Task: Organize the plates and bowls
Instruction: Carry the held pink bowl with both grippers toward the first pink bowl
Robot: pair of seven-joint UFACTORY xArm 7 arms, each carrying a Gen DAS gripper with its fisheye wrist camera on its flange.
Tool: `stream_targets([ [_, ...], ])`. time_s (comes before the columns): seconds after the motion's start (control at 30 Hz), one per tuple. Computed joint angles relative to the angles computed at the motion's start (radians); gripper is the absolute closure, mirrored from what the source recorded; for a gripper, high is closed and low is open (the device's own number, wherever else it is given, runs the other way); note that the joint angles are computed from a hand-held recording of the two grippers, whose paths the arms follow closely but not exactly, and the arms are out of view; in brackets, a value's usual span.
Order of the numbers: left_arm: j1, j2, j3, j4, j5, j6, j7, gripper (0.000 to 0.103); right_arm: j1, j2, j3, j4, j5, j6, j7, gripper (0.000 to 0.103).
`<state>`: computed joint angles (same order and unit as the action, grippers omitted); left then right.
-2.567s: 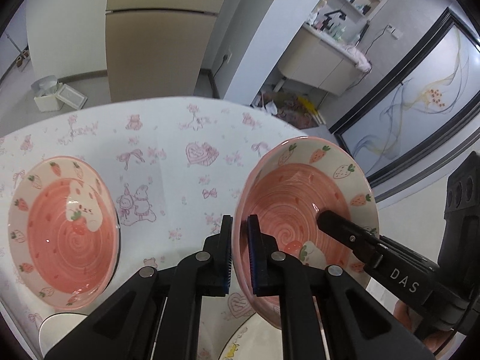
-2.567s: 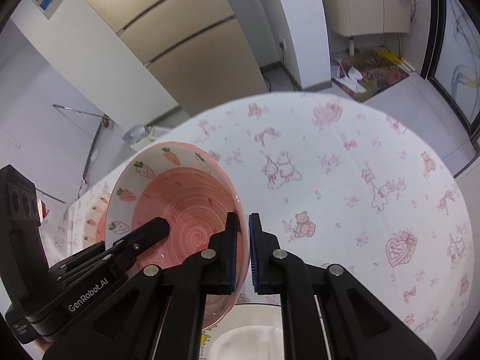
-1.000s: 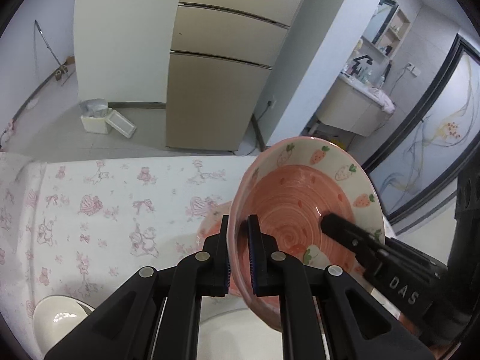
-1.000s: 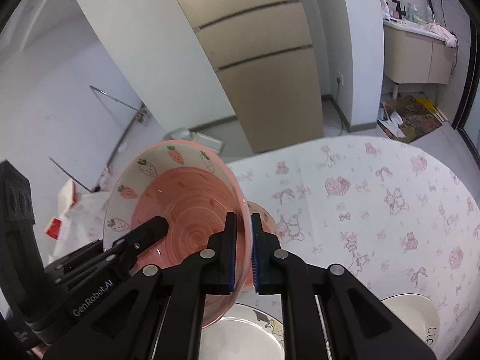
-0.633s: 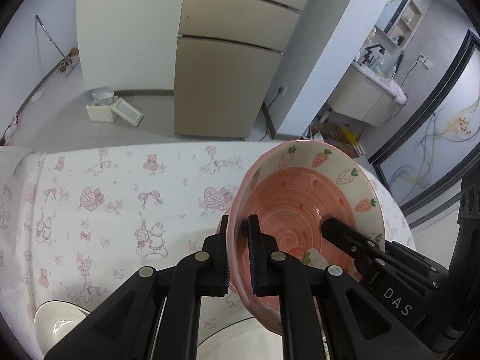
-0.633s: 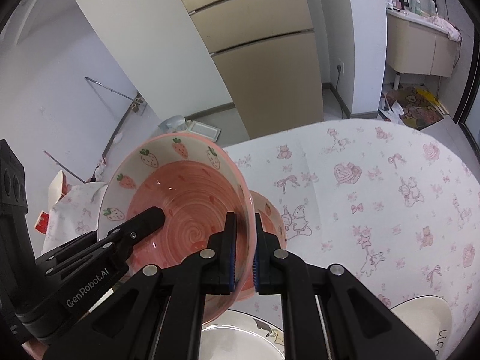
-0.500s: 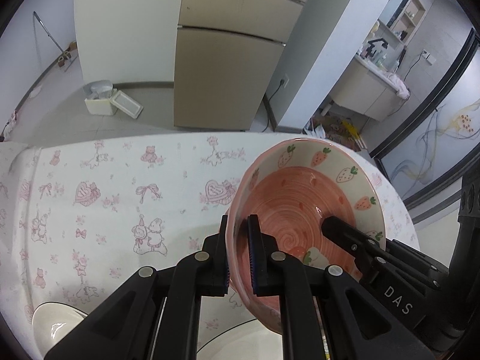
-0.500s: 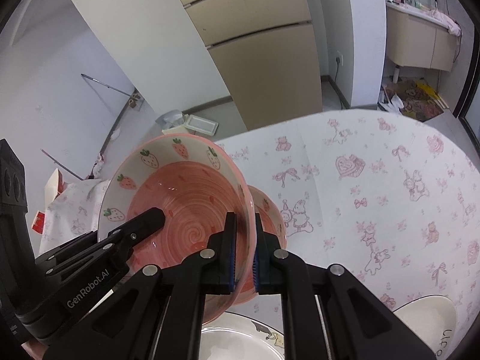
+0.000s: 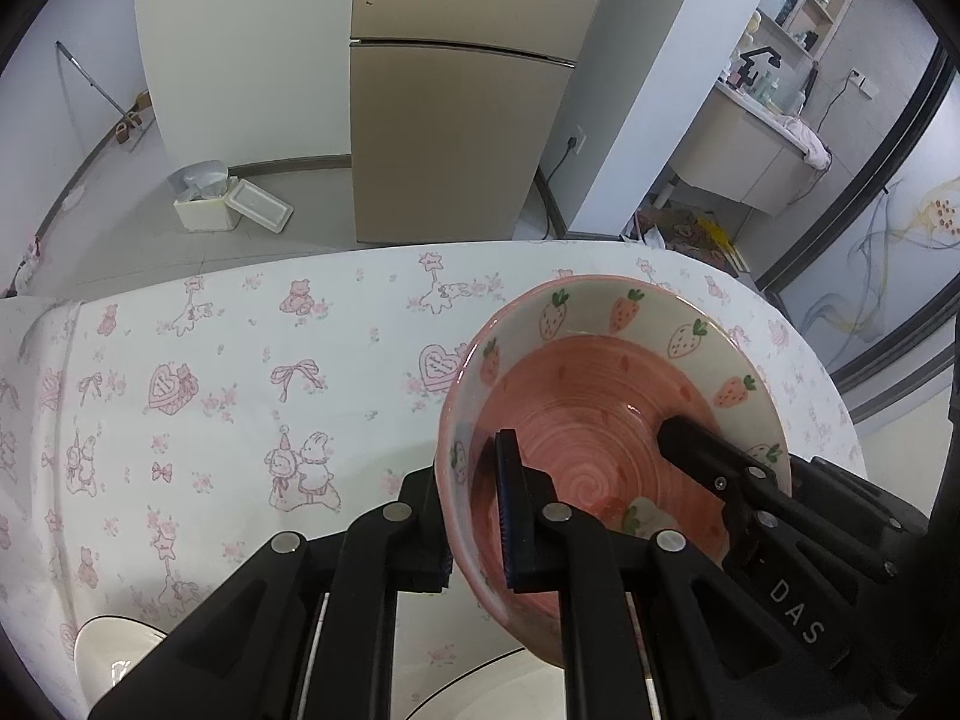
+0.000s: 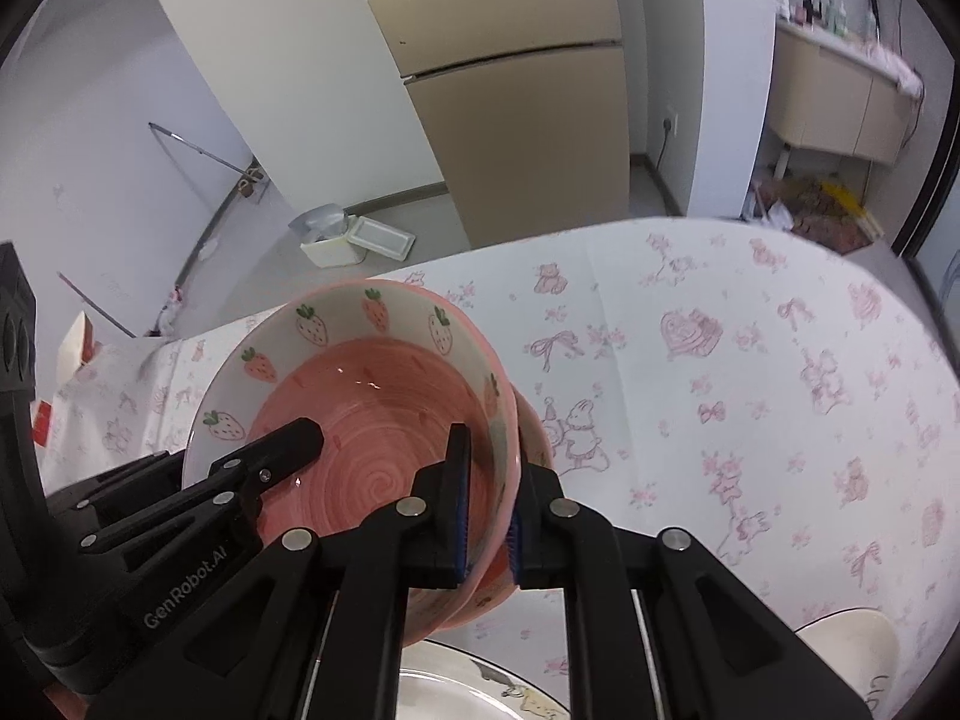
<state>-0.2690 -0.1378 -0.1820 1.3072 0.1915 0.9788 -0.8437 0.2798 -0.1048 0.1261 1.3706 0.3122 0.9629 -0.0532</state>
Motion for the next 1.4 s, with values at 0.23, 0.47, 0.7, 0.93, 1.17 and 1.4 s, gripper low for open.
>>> stream_targets([
  [0.23,-0.008,0.012,-0.007,0.019,0.024,0.018,-0.002,0.093,-0.002,0.004,0.0,0.003,-0.007,0.001,-0.009,0.093],
  [0.47,-0.005,0.003,0.003,-0.006,0.012,-0.016,0.038,0.093,-0.005,0.001,-0.007,-0.014,0.029,-0.03,-0.047,0.093],
  [0.7,0.002,-0.022,-0.012,-0.014,0.072,-0.025,0.016,0.093,0.003,-0.029,-0.01,-0.053,0.074,-0.103,-0.087,0.093],
  [0.93,0.016,-0.058,-0.007,-0.065,0.066,-0.12,0.02,0.093,0.011,-0.046,-0.017,-0.078,0.112,-0.167,-0.119,0.093],
  [1.17,0.035,-0.06,-0.012,-0.1,0.086,-0.17,0.006,0.093,0.02,-0.042,-0.008,-0.111,0.09,-0.24,-0.117,0.093],
  [1.4,0.026,-0.024,-0.01,-0.08,0.067,-0.128,0.052,0.092,0.015,-0.019,-0.001,-0.09,0.031,-0.2,-0.08,0.093],
])
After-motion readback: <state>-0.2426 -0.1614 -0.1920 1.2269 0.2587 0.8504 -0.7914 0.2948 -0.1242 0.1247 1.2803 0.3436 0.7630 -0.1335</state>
